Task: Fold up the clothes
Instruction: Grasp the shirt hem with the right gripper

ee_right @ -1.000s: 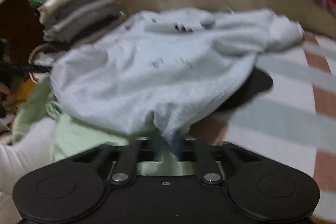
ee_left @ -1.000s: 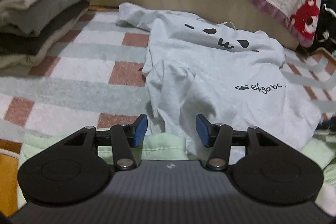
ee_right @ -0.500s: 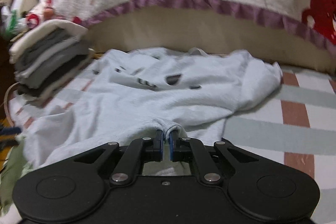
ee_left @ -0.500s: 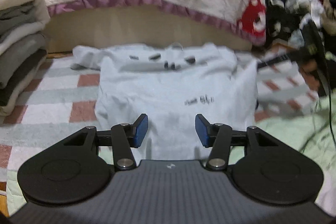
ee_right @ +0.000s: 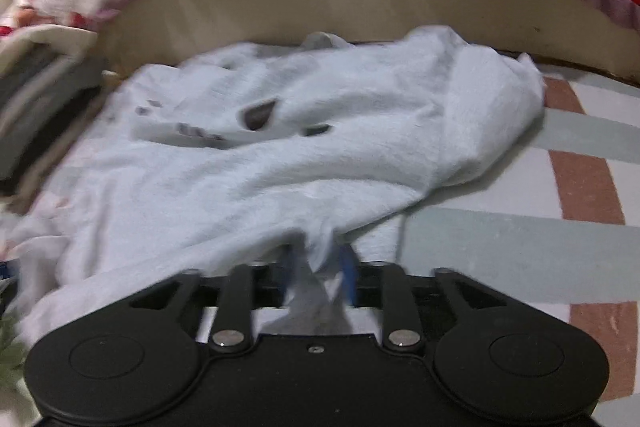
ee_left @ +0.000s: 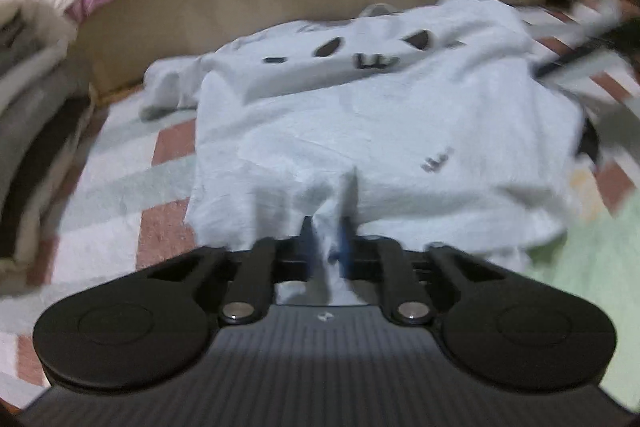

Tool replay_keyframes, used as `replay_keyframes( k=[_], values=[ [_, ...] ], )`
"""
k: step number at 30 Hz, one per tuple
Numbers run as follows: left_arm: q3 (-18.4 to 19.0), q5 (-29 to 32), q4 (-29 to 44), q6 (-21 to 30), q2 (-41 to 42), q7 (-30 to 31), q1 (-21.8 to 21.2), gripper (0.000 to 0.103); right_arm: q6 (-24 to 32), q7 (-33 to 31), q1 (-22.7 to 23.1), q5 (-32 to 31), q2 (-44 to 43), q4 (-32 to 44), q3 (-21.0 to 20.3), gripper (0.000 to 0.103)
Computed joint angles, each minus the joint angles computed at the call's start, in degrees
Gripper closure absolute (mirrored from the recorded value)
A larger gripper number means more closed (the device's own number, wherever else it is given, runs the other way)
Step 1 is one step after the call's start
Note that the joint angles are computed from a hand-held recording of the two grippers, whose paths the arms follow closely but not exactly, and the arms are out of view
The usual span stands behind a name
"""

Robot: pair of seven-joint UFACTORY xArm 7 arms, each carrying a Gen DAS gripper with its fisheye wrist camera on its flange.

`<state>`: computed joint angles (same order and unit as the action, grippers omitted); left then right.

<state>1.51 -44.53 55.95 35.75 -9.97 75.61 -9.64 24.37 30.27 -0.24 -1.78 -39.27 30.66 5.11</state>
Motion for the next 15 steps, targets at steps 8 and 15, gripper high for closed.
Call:
replay_keyframes(
  k=[8, 15],
  values=[
    [-2.2, 0.6, 6.2, -2.6, 6.3, -8.4, 1.8, 0.095, -0.1, -11.8, 5.9, -0.7, -16.2, -9.9, -0.5, 0.047],
    [-1.4, -1.9, 3.4, -3.1, 2.1, -6.1, 2.2, 0.092, -5.5, -12.9, 2.9, -4.1, -10.8, -10.0, 4.3, 0.055]
  ],
)
